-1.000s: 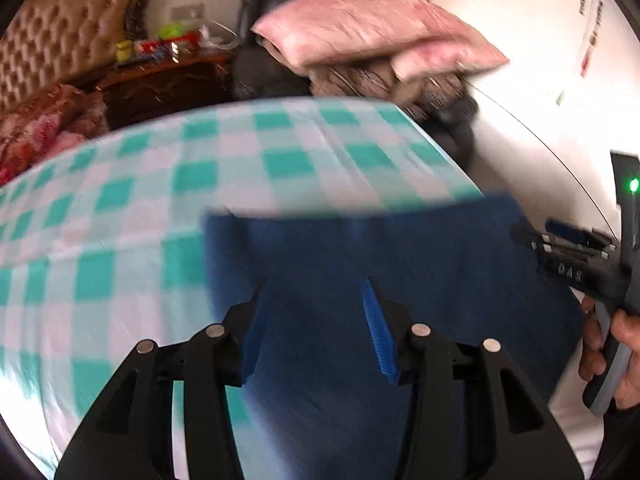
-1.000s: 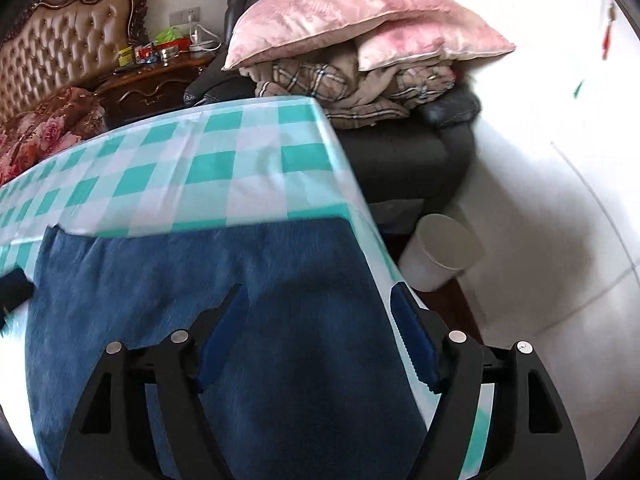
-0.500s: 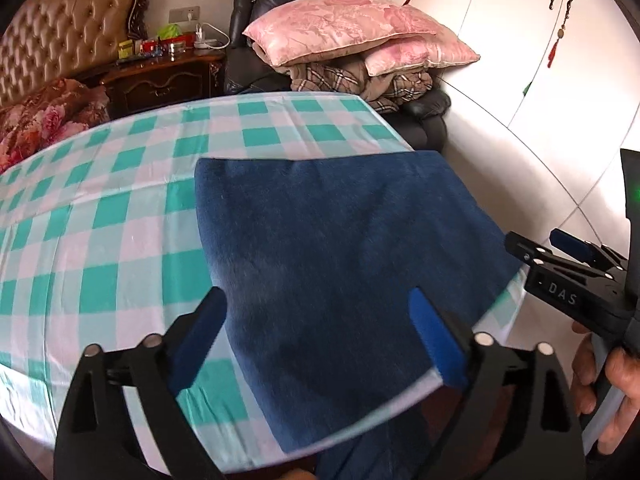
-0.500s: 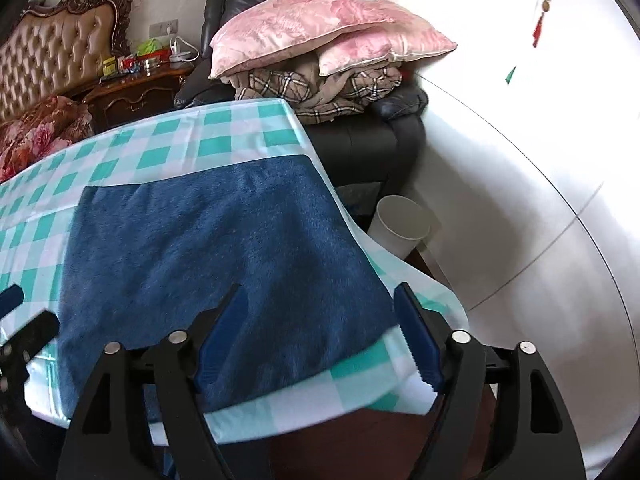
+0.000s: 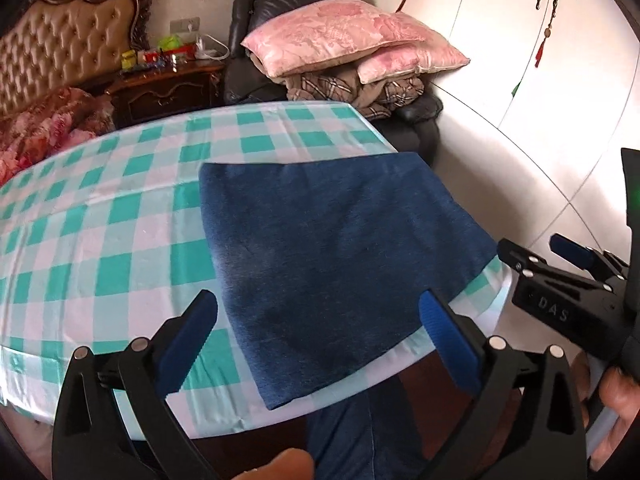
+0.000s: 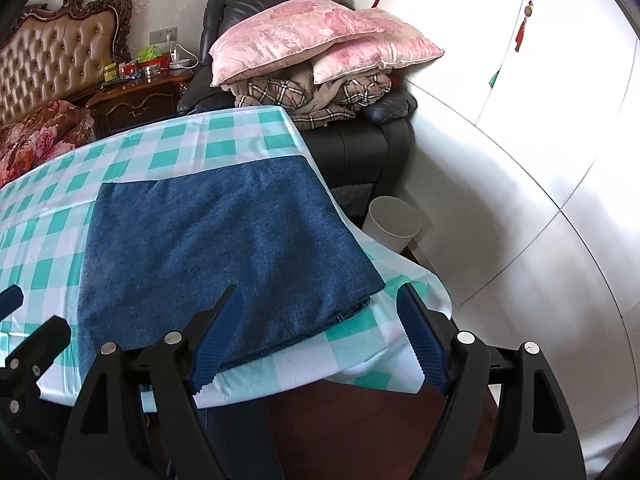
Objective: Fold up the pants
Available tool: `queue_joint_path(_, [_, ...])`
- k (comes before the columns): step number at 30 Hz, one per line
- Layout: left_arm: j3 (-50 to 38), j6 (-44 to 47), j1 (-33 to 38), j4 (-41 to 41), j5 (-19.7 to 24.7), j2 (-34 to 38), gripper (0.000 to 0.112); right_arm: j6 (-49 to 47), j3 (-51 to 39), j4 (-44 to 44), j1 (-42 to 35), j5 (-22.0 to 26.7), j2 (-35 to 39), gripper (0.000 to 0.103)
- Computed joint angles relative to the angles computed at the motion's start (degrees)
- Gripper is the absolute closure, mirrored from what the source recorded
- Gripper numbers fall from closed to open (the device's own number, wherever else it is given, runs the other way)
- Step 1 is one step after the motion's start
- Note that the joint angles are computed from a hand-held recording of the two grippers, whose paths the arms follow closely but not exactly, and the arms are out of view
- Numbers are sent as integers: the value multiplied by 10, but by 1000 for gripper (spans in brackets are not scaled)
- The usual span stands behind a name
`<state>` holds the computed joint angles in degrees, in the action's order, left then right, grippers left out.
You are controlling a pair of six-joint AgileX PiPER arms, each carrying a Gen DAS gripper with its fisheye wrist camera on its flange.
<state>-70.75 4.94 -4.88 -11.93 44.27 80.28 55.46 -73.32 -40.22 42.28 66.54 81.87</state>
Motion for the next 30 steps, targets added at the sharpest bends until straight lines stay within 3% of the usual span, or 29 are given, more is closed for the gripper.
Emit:
queue_joint_path(11, [-6, -39, -34, 43, 1, -7, 11, 6, 12, -4, 4, 6, -19, 27])
queue_joint_path(30, [-15, -25, -26, 28, 8, -3, 11, -3, 12, 4, -4, -3, -21, 27])
